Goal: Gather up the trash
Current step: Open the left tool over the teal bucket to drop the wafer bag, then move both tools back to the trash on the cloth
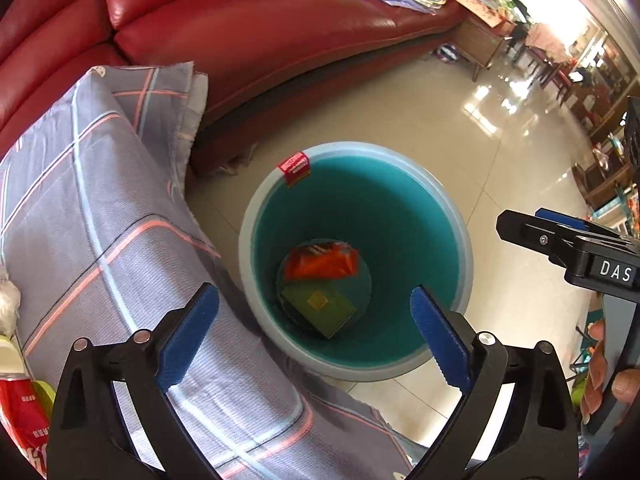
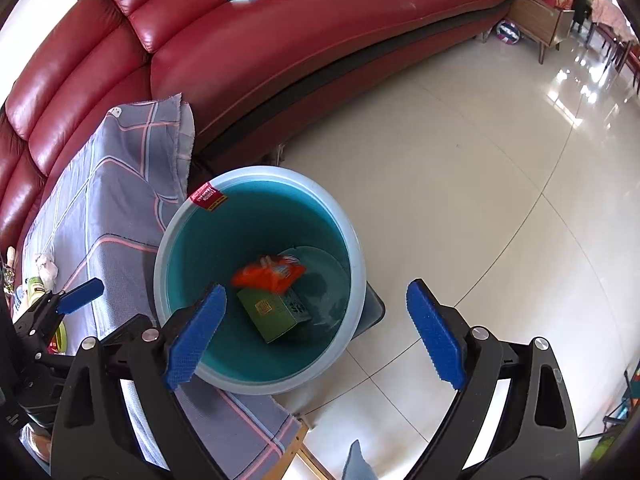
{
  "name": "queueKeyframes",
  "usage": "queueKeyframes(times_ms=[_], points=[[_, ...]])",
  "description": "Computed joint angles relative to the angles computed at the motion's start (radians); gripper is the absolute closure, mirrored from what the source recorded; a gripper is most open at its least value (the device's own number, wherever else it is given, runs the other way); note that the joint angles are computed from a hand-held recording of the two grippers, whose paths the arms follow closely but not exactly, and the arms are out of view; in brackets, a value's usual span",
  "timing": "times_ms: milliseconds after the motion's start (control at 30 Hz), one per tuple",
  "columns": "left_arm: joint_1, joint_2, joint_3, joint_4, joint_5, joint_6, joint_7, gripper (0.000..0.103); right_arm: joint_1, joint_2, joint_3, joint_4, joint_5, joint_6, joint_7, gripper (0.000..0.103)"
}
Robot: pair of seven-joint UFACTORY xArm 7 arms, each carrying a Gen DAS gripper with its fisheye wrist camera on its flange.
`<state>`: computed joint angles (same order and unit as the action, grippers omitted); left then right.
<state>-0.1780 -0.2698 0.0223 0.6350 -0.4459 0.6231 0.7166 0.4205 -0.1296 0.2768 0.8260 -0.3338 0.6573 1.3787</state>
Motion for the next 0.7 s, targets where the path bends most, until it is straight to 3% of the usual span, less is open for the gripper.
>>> queueKeyframes(times_ms=[700], points=[[0.114, -0.171, 0.111, -0.061, 0.027, 0.119, 0.041, 0.004, 0.101, 0.111, 0.02, 0.185, -0.011, 0.114, -0.004, 0.015]])
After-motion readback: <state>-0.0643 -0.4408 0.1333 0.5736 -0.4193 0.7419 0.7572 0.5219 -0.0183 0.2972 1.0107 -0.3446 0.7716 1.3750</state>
